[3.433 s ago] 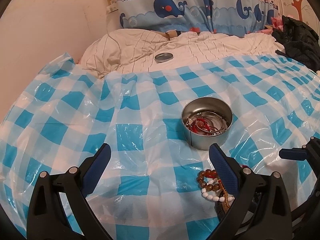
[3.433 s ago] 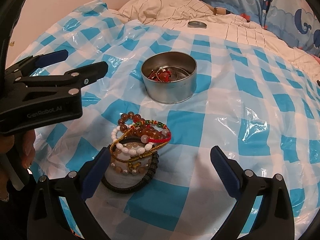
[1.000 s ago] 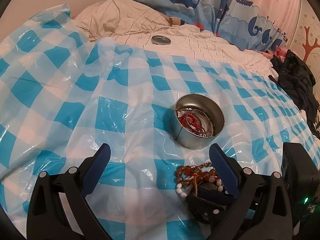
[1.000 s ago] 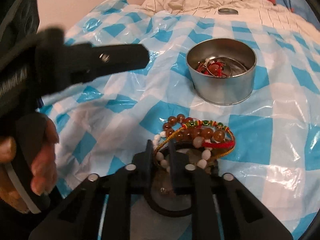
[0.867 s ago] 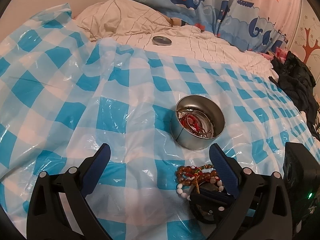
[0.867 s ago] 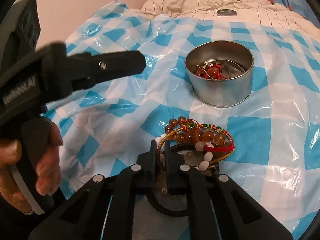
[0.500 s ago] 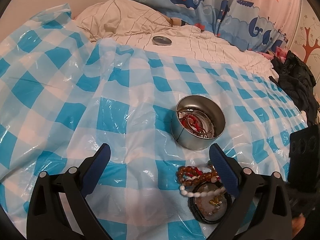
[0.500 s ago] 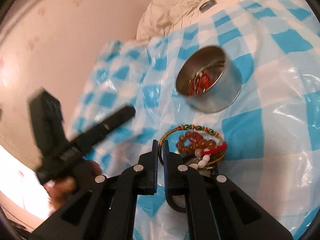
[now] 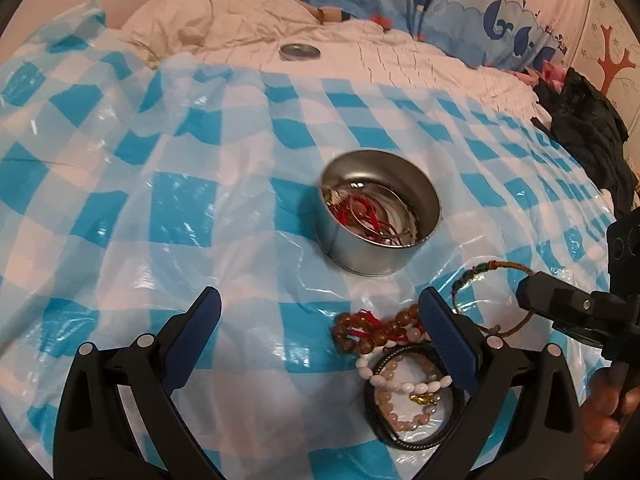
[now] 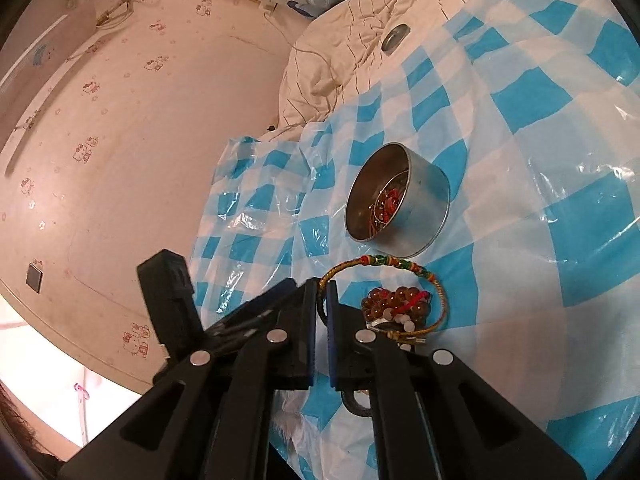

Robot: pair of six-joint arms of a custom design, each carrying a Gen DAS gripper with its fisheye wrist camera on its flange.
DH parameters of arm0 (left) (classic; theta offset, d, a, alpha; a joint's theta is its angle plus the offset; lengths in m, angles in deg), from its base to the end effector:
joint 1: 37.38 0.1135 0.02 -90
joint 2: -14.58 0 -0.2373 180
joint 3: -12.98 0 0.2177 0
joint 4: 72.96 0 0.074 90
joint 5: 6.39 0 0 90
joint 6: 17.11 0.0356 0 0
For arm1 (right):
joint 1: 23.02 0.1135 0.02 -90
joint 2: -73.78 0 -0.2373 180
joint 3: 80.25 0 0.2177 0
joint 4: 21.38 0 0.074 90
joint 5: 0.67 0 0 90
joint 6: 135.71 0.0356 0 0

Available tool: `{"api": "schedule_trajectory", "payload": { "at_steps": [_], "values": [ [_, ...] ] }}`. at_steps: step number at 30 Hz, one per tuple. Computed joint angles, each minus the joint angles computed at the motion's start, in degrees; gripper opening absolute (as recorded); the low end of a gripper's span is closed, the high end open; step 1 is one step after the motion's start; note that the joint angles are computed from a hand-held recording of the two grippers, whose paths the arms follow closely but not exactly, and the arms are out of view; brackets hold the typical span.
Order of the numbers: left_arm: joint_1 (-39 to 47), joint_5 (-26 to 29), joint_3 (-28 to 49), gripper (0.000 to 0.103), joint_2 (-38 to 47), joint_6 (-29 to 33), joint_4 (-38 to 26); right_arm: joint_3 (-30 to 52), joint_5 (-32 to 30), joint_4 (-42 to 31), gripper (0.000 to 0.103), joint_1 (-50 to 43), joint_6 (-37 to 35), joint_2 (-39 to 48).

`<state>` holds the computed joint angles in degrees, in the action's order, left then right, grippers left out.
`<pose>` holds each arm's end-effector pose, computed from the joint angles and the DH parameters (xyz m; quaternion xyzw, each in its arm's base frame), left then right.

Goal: Organize jewelry
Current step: 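Lift a green-beaded cord bracelet from the pile with the right tool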

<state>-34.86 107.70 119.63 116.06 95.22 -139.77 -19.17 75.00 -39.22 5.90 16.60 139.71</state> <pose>0.3349 0.0002 0.2720 0.2135 0.9253 -0.1460 0.2775 0.2060 0.1239 0.2699 0.1711 0.8109 0.4656 0.3104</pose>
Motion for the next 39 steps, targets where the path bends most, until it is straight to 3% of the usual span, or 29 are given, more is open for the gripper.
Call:
{"api": "schedule_trajectory", "payload": {
  "at_steps": [8,23,31,36,39],
  "values": [
    [0.96,6.31,8.2,0.095,8.39,-5.23,-7.05,-1.55,-1.88,1.43,0.005,-2.03,1.64,-0.23],
    [-1.48,4.21,10.44,0.095,12.1,-6.95,-7.99,-1.74,-3.24,2.46,0.006,-3.35,2.16,0.48],
    [-6.49,-0.55,-2.46,0.095,1.18,0.75,4.26,-2.57,-2.88,2.19,0.008,-4.59,2.72,-1.48],
    [-7.88,-3.99,-4.24,0.095,-0.97,7.21,4.68,-3.17,-3.67,2.38,0.008,-5.99,2.89,-2.57],
    [-5.83,-1.4,-4.42,0.095,-2.85,13.44,1.86,-3.35,-4.09,2.4,0.008,-6.56,3.03,-3.25]
  ]
}}
